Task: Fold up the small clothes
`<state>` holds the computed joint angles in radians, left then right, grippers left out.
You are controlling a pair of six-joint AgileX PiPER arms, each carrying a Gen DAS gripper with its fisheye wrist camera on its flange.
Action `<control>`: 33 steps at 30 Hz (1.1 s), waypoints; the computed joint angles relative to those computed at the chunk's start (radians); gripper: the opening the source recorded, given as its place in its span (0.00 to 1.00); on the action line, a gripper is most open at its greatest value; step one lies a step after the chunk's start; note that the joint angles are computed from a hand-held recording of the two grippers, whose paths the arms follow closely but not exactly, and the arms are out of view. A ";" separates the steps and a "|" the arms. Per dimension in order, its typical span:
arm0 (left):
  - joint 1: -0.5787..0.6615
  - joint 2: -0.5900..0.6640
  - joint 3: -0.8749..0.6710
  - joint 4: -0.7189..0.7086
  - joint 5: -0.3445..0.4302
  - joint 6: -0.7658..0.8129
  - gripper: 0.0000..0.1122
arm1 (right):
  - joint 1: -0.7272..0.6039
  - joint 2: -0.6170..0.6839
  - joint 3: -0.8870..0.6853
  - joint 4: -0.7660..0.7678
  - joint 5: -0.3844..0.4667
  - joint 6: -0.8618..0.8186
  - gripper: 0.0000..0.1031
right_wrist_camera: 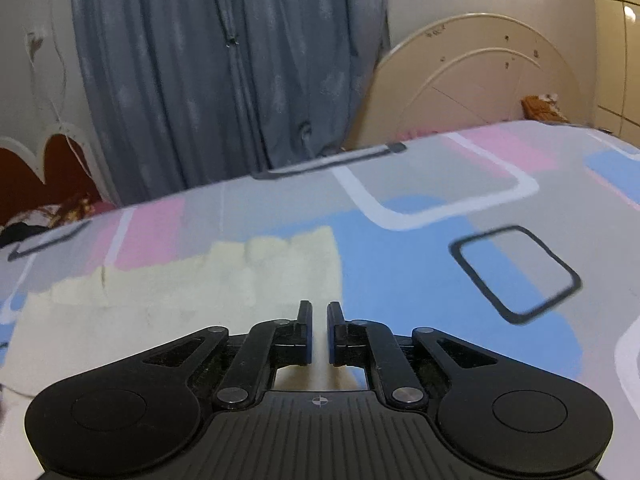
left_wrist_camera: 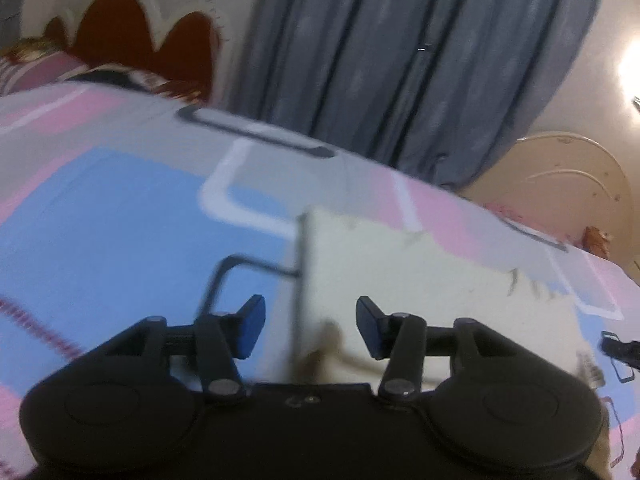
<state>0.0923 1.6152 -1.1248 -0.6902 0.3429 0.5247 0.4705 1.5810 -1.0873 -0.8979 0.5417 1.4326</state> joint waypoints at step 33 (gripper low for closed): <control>-0.142 0.259 -0.309 0.438 0.045 -0.402 0.43 | -0.004 0.189 -0.188 0.216 -0.067 -0.358 0.22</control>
<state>-0.0501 1.8738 -1.4340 -0.2527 0.3882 0.1223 0.4665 1.7701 -1.2754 -0.6818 0.4749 1.0748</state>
